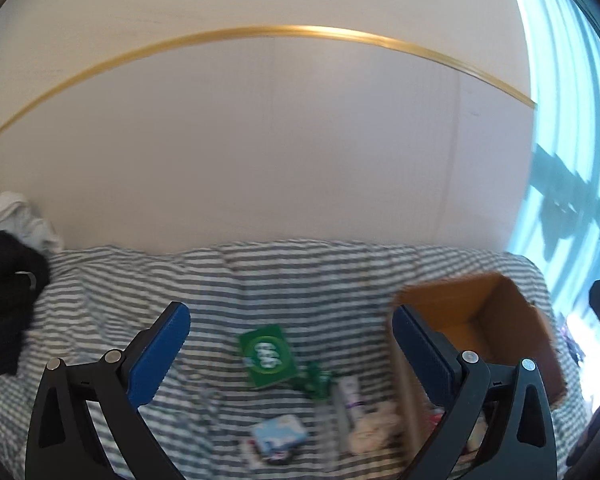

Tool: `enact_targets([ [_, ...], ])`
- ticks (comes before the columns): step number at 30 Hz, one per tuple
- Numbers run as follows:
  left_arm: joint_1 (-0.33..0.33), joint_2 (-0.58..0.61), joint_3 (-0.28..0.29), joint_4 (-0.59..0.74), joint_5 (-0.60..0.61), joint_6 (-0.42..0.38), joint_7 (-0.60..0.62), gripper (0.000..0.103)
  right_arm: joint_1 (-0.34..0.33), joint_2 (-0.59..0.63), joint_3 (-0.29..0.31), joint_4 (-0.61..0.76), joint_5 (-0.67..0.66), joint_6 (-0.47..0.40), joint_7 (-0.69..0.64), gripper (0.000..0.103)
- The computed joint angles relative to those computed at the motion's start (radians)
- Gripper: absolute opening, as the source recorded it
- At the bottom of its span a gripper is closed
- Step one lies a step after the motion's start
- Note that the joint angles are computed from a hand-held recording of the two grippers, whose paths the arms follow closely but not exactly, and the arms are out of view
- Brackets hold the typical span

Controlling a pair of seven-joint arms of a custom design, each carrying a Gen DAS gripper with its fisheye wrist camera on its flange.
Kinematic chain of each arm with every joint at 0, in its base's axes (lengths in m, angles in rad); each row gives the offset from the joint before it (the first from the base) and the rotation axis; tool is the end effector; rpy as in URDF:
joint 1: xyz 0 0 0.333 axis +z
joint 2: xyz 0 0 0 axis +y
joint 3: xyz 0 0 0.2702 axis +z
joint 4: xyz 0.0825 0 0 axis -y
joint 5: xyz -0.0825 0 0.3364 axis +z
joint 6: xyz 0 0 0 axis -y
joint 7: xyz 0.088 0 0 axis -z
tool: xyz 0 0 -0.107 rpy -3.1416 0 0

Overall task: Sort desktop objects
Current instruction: 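Withdraw both grippers from the box back toward the pile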

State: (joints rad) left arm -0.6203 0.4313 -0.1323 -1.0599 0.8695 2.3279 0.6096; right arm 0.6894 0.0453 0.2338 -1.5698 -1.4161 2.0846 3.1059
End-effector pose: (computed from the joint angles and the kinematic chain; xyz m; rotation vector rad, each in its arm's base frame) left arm 0.5032 -0.4181 0.6537 -1.4878 1.6195 -1.0294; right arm 0.3816 0.4169 0.6535 -1.2488 1.4396 -1.2110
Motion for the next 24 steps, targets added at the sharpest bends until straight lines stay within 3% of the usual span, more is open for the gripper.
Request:
enact_targets([
  [5,0.029,-0.094,0.004,-0.140,0.065,-0.011,-0.064,0.103,0.031,0.093,-0.010,0.106,-0.012,0.049,-0.033,0.103],
  [10,0.093,-0.141,-0.021,-0.224,0.051,0.000,-0.081,0.103,0.080,0.203,-0.057,0.223,0.033,0.123,-0.082,0.103],
  [16,0.169,-0.181,-0.038,-0.323,0.025,0.050,-0.111,0.103,0.119,0.365,-0.106,0.393,0.156,0.167,-0.207,0.103],
  [20,0.214,-0.155,-0.056,-0.321,-0.070,0.083,-0.074,0.103,0.135,0.452,-0.136,0.482,0.234,0.195,-0.281,0.103],
  [24,0.223,-0.077,-0.061,-0.225,-0.167,0.029,0.039,0.103,0.150,0.526,-0.166,0.557,0.313,0.200,-0.351,0.103],
])
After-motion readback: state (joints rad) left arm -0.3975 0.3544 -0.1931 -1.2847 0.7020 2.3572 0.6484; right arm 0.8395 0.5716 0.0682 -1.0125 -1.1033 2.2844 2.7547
